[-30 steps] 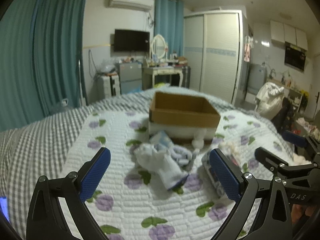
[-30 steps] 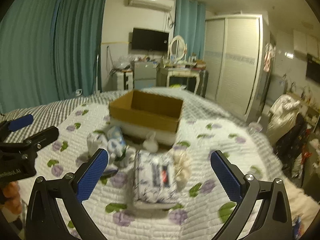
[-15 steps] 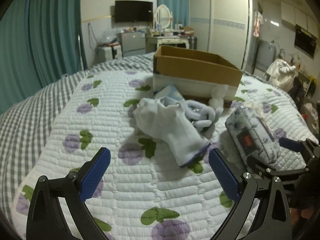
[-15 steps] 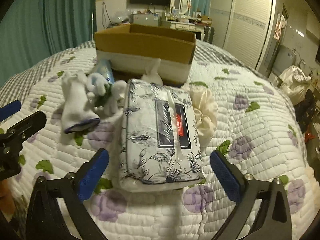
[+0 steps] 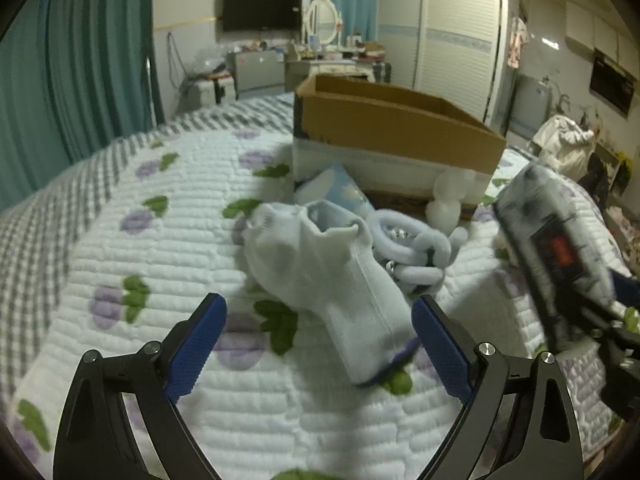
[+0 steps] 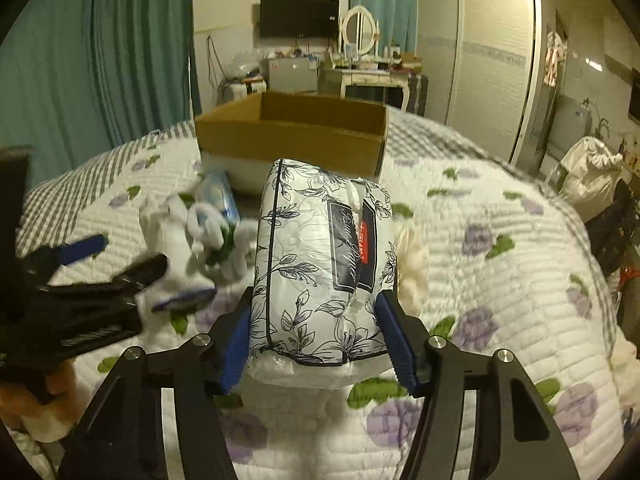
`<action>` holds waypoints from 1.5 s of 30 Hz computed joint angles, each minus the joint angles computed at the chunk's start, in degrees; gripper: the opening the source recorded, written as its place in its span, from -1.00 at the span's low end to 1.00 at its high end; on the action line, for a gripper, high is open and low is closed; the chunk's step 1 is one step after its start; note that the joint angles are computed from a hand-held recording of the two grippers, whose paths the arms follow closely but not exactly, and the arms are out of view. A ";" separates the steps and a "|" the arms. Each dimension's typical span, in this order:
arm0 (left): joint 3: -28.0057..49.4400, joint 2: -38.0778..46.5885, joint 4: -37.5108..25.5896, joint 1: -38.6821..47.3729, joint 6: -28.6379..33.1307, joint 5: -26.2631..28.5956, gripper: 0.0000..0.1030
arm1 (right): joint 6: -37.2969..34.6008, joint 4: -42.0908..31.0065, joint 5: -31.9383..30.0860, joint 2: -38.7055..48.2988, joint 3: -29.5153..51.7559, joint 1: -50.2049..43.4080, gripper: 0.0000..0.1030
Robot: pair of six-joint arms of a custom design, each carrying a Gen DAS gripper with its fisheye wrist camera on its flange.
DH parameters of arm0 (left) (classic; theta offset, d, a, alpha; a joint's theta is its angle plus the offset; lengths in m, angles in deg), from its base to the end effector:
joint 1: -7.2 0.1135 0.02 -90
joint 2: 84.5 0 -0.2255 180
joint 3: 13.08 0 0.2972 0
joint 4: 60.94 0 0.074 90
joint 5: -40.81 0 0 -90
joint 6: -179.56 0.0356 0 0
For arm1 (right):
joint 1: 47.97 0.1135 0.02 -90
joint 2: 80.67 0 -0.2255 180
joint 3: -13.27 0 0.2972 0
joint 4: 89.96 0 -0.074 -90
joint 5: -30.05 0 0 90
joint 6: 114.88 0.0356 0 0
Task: Organize soft objects
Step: 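Grasp the floral tissue pack with the right tool while the left tool grasps the white sock, then carry both items over the box and release them inside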
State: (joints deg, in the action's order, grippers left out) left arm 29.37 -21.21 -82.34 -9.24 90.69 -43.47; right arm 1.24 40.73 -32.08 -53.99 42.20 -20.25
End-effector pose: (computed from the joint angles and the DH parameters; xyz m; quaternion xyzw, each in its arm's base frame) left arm 0.2651 -0.0819 0.1356 0.1594 0.8995 -0.0991 0.3946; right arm 0.1736 0.0724 0.1492 0.0755 0.9044 -0.0390 0.4182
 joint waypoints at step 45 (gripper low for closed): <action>25.28 3.30 -7.33 -2.04 4.76 8.77 -0.76 | -27.82 6.77 -16.65 23.09 35.06 -18.62 0.13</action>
State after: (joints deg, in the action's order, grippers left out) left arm 54.65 -17.91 -89.67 -11.29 95.45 -34.70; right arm -26.57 47.50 -48.73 -30.90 77.27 -38.87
